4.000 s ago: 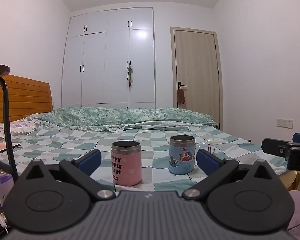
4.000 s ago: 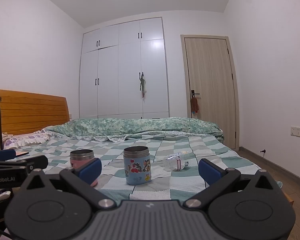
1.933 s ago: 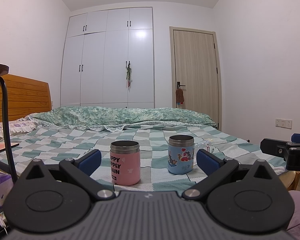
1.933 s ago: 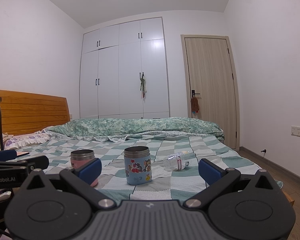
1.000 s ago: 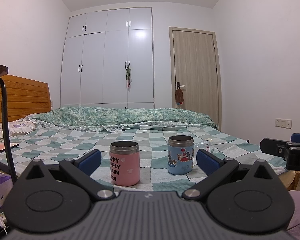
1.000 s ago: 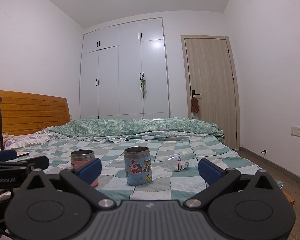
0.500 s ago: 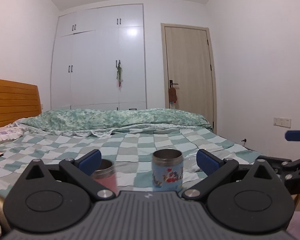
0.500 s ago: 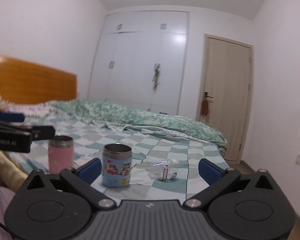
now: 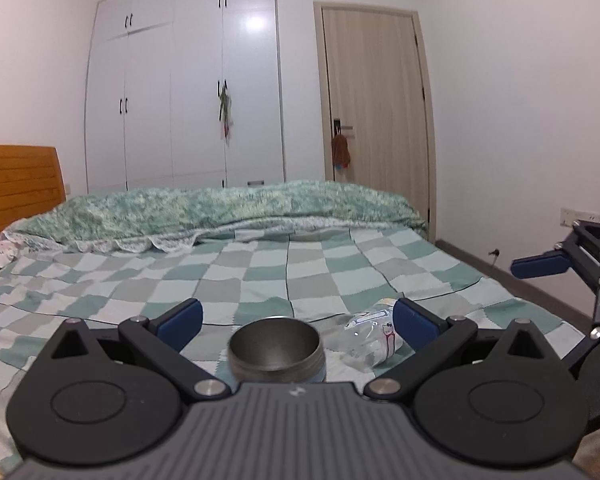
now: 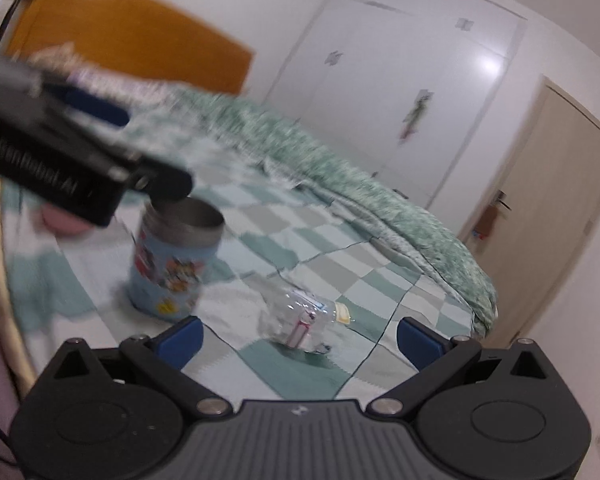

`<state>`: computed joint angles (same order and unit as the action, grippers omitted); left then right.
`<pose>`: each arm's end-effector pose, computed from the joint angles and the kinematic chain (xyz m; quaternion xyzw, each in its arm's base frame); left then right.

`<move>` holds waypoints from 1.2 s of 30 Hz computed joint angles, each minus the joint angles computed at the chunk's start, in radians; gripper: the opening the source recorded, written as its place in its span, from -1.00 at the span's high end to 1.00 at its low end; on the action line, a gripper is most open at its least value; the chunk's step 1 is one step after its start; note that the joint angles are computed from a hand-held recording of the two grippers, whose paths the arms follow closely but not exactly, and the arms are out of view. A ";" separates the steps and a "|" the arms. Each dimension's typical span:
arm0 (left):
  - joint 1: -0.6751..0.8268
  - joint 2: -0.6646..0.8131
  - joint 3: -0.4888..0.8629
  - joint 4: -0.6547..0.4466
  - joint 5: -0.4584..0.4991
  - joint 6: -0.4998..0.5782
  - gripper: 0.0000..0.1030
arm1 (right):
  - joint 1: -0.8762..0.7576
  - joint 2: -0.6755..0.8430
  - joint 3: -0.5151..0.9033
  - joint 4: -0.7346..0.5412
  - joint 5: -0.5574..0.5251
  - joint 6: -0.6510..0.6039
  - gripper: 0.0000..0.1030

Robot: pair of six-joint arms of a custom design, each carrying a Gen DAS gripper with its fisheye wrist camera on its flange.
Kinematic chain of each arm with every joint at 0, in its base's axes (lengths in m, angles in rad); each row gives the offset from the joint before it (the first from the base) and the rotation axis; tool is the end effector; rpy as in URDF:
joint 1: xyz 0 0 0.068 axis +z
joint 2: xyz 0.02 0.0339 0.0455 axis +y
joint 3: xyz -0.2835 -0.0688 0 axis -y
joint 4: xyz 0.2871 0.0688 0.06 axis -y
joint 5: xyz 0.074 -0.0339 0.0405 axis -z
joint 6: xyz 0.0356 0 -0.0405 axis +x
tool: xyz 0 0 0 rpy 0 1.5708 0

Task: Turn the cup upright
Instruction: 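Move the right tool toward the clear plastic cup lying on its side, then close the right tool on the clear plastic cup and lift it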

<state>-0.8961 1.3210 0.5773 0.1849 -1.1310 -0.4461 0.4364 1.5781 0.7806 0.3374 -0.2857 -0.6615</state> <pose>0.1985 -0.1965 0.1907 -0.0884 0.7778 0.1126 0.6119 0.3242 0.1623 0.1854 -0.5029 0.6783 0.0616 0.5322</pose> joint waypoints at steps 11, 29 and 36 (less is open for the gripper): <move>0.232 0.194 0.228 -0.102 0.212 0.038 -1.00 | 0.033 0.423 0.511 -0.224 0.014 -0.511 -0.97; 0.285 0.193 0.230 -0.171 0.312 0.016 -1.00 | 0.069 0.559 0.570 -0.193 0.033 -0.924 -0.39; 0.133 0.052 0.190 -0.327 0.192 -0.069 -1.00 | 0.078 0.293 0.305 -0.131 0.036 -0.878 -0.38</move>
